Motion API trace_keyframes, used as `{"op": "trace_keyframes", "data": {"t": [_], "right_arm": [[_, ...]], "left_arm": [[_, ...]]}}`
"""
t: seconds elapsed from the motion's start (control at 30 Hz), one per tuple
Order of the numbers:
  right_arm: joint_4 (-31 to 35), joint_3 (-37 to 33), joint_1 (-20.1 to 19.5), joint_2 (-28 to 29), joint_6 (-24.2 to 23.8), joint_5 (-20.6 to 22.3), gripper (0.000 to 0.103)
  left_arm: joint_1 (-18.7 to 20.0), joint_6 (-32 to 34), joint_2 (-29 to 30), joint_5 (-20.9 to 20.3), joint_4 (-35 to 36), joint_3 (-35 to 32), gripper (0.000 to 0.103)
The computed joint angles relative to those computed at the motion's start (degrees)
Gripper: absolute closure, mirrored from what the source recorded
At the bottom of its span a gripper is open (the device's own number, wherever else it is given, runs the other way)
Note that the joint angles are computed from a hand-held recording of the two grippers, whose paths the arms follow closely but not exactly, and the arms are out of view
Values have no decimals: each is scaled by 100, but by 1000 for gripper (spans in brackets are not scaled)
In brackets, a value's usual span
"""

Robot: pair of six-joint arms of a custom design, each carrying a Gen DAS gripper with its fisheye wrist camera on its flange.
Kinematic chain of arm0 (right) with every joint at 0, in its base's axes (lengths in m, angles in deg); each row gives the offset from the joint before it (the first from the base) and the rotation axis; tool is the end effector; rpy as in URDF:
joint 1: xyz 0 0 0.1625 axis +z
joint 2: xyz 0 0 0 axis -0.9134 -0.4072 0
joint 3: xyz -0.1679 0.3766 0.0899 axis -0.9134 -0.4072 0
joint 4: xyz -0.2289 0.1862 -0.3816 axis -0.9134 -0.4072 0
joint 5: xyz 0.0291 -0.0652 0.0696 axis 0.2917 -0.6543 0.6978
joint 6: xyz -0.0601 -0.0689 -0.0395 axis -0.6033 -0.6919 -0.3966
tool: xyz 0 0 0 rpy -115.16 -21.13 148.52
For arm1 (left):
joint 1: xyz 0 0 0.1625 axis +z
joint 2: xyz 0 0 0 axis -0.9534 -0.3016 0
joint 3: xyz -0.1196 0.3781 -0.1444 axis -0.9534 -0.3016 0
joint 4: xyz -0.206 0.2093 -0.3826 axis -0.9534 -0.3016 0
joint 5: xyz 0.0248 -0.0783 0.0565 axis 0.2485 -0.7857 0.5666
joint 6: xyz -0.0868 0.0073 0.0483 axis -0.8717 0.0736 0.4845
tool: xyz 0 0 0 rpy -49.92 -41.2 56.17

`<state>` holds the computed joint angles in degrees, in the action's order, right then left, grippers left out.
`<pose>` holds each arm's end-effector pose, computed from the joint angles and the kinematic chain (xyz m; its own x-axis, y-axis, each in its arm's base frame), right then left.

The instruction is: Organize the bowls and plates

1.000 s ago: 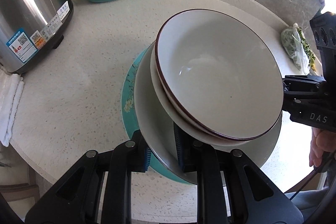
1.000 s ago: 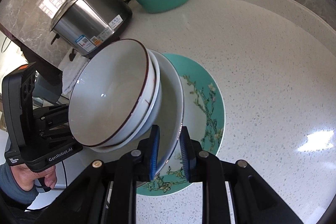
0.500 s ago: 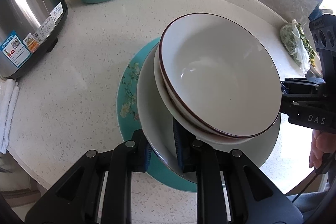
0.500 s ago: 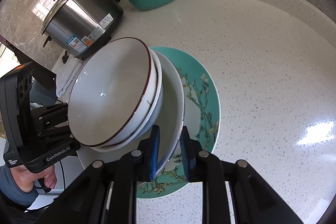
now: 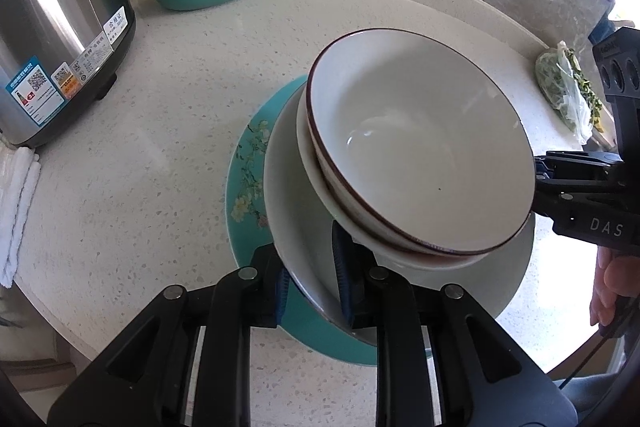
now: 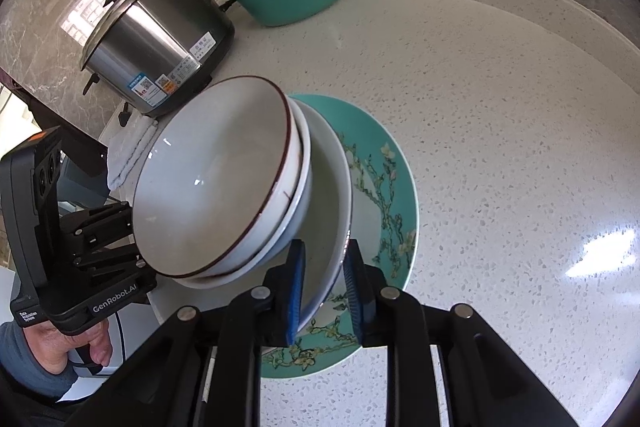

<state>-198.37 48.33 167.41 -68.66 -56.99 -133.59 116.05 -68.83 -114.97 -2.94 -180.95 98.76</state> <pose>0.2199 -0.5019 0.2056 -0.6157 -0.7848 0.0713 -0.7651 0.6170 0.1843 -0.1430 -0.4271 0.1991 -0.7404 -0.3805 -0.5541 0.0120 0.8167 -0.5769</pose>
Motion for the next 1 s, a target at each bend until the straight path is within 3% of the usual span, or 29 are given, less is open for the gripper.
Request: {"op": "trace_keyframes", "data": {"t": [0.13, 0.27, 0.37, 0.47, 0.53, 0.6, 0.63, 0.67, 0.7, 0.8, 1.0], "right_arm": [[-139, 49, 26, -118, 31, -45, 68], [-196, 110, 41, -312, 129, -106, 54], [-232, 197, 45, -525, 204, -115, 40], [-308, 294, 104, -759, 281, -178, 31], [-384, 361, 143, -956, 360, -209, 25], [-368, 389, 170, -1110, 438, -205, 14], [-409, 422, 201, -1227, 444, -199, 11], [-447, 447, 225, -1324, 432, -191, 0], [-481, 471, 238, -1405, 414, -183, 0], [-670, 565, 308, -1703, 288, -169, 0], [-730, 715, 292, -2347, 211, -104, 0]], "left_arm": [[-98, -166, -168, 23, 170, 56, 79], [-351, -563, -513, 87, 632, 137, 50], [-585, -814, -770, 111, 967, 180, 42], [-803, -983, -985, 201, 1222, 204, 19], [-979, -1130, -1065, 254, 1463, 156, 17], [-1199, -1484, -1058, 317, 1927, 28, 0], [-1294, -1666, -1047, 367, 2144, -24, 0], [-1418, -1966, -973, 420, 2487, -118, 0], [-1571, -2463, -840, 471, 3055, -280, 0], [-1830, -3262, -466, 456, 3896, -627, 0], [-2313, -4864, 612, -145, 5447, -1466, 0]]}}
